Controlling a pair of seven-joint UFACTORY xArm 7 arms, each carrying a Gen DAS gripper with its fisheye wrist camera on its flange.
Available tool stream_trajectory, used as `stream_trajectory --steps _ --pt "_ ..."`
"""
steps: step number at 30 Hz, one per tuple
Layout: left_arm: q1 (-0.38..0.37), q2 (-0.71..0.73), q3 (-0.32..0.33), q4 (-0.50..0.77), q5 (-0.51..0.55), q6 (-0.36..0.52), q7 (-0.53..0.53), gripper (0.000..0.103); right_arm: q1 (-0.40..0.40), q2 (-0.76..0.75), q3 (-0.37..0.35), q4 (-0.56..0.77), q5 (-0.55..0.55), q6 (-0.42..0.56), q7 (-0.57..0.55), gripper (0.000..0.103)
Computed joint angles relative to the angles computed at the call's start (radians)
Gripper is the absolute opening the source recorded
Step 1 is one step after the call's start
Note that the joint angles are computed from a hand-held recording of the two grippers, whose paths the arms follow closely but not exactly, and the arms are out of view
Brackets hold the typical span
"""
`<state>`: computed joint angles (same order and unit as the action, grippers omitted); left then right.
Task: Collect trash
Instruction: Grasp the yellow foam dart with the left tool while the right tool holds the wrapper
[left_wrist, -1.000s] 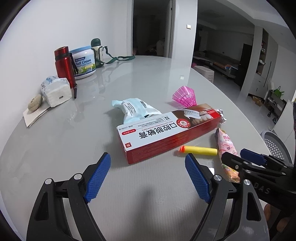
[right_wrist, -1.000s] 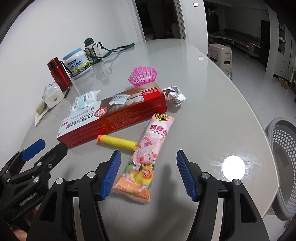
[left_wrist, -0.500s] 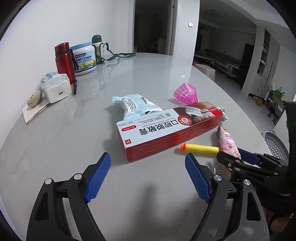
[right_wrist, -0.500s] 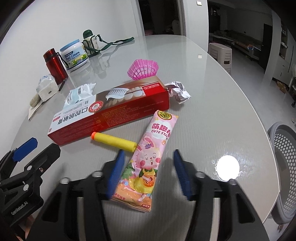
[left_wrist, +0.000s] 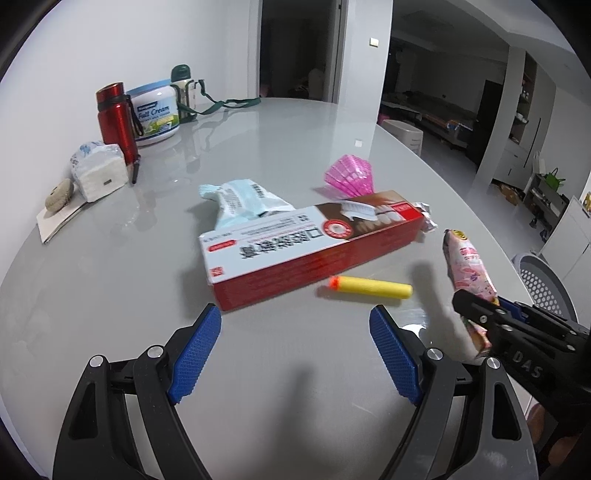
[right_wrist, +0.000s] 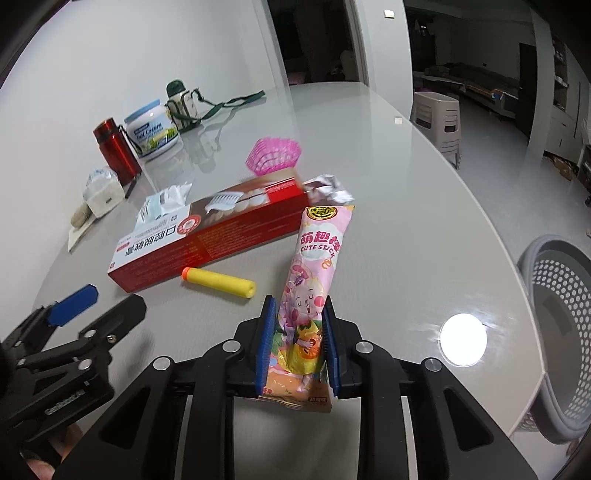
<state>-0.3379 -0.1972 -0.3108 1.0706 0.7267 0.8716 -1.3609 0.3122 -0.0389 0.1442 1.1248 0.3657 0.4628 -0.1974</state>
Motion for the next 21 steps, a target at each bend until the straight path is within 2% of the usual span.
stream_trajectory --steps 5,21 --pt "-0.026 0.079 -0.003 0.073 0.009 0.025 0.005 0.084 -0.013 -0.039 -0.03 -0.034 0.104 0.011 -0.072 0.024" --pt "-0.133 0.298 0.111 0.291 -0.083 0.076 0.083 0.084 -0.045 -0.058 -0.08 -0.03 0.379 0.093 -0.307 0.024"
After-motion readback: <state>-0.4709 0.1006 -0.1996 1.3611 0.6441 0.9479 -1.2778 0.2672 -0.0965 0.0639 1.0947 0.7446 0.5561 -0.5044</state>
